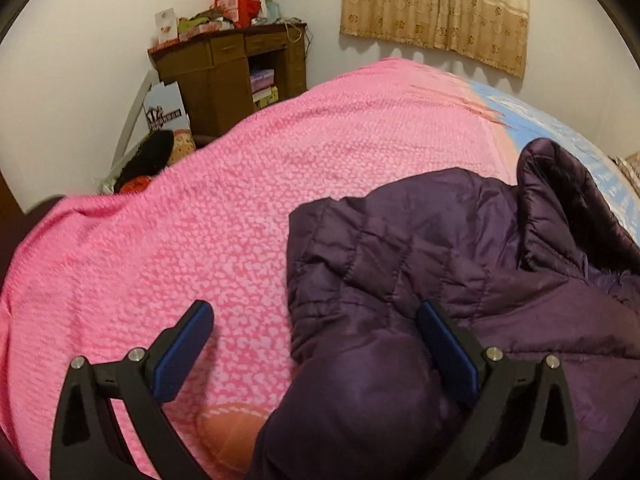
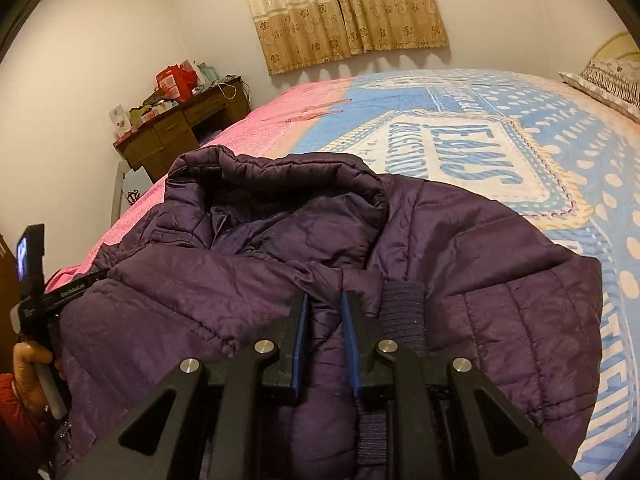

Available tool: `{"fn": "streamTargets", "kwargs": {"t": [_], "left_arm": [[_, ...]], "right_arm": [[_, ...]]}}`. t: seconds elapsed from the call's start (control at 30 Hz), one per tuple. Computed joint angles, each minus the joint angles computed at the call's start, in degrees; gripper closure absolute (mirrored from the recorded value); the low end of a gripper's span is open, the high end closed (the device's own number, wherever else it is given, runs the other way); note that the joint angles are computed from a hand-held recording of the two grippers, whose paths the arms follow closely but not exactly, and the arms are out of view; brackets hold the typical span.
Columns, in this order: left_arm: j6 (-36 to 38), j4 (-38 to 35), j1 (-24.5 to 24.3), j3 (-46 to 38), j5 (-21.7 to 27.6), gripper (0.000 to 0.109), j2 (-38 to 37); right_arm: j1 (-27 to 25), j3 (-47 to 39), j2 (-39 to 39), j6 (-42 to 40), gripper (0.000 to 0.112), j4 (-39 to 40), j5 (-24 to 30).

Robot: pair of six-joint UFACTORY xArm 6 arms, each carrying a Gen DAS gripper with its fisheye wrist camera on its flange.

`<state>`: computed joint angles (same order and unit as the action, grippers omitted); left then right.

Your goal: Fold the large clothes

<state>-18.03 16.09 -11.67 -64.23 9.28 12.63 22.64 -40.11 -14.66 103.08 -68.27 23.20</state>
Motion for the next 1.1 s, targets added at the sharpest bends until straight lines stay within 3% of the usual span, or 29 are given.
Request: {"fn": "streamTargets", "kwargs": {"t": [0.07, 0.13, 0.2, 0.23, 0.27, 0.33, 0.4, 0.5, 0.57, 0.7, 0.8, 0.87, 0.93, 0.97, 1.0, 1.03, 1.07, 1.1], "left_arm": [[5.86, -4.77, -0.52, 0.98, 0.79, 0.006, -2.36], [16.96, -16.75, -1.32, 1.41, 1.16, 0.006, -4.71], [27.92, -28.75, -2.19, 0.09, 1.57, 0.006, -6.69], [32.49, -33.65, -2.66, -1.06, 1.34, 0.006, -6.59], [34.98, -36.15, -3.12, -3.62, 1.88, 0.006, -5.85], [37.17, -37.63, -3.98, -8.88, 4.99, 0.006, -3.31], [36.01, -34.18, -5.26, -17.16, 9.56, 0.006, 2.31], [38.71, -31.76, -7.21, -21.79, 11.14, 0.006, 7.0], [41.8, -31.9, -8.41, -25.41, 14.95, 0.006, 9.95], [43.76, -28.11, -10.62, -30.21, 15.74, 0.006, 14.67], [42.63, -25.95, -11.35, -37.6, 20.05, 0.006, 19.62], [42.79, -25.49, -11.72, -42.32, 22.96, 0.006, 22.57], [42.17, -24.44, -12.3, -46.87, 25.8, 0.006, 25.52], [41.42, -23.8, -12.48, -48.85, 26.54, 0.006, 26.87], [41.88, -24.52, -12.51, -50.0, 26.94, 0.014, 27.58], [43.31, -26.38, -12.63, -50.88, 27.31, 0.033, 28.21], [44.64, -28.11, -12.75, -53.23, 29.45, 0.046, 29.6], [45.36, -29.42, -12.81, -55.82, 32.17, 0.071, 31.05]], "right_arm": [[0.49, -0.07, -0.63, -2.41, 0.088, 3.16, 0.51], [0.59, 0.1, -2.25, -8.1, 0.078, 9.53, 0.41], [0.69, -0.38, -4.14, -10.8, 0.054, 11.86, 0.53], [0.64, -1.04, -5.21, -11.29, 0.034, 11.73, 0.9], [0.58, -1.69, -5.75, -11.1, 0.027, 10.98, 1.31], [0.13, -3.89, -5.58, -12.84, 0.027, 10.11, 1.87], [1.4, -8.68, -2.56, -21.85, 0.028, 14.83, 8.71], [1.86, -14.98, 3.24, -34.76, 0.028, 18.56, 14.83], [1.48, -17.27, 6.04, -40.22, 0.028, 20.31, 17.66], [-1.74, -19.64, 10.76, -47.4, 0.028, 23.74, 15.57], [-3.39, -23.0, 15.04, -52.6, 0.043, 25.18, 16.49], [-5.73, -25.1, 17.88, -59.79, 0.091, 32.5, 15.17], [-8.68, -25.64, 19.01, -61.51, 0.096, 39.14, 11.99], [-11.24, -24.14, 18.25, -61.9, 0.098, 44.88, 6.85], [-13.25, -21.79, 17.68, -63.23, 0.098, 50.88, 0.85], [-15.0, -19.48, 16.88, -62.16, 0.099, 56.87, -5.15], [-15.69, -17.9, 16.93, -63.49, 0.1, 62.87, -9.32], [-15.96, -17.22, 17.44, -65.33, 0.1, 68.87, -11.54]]}}
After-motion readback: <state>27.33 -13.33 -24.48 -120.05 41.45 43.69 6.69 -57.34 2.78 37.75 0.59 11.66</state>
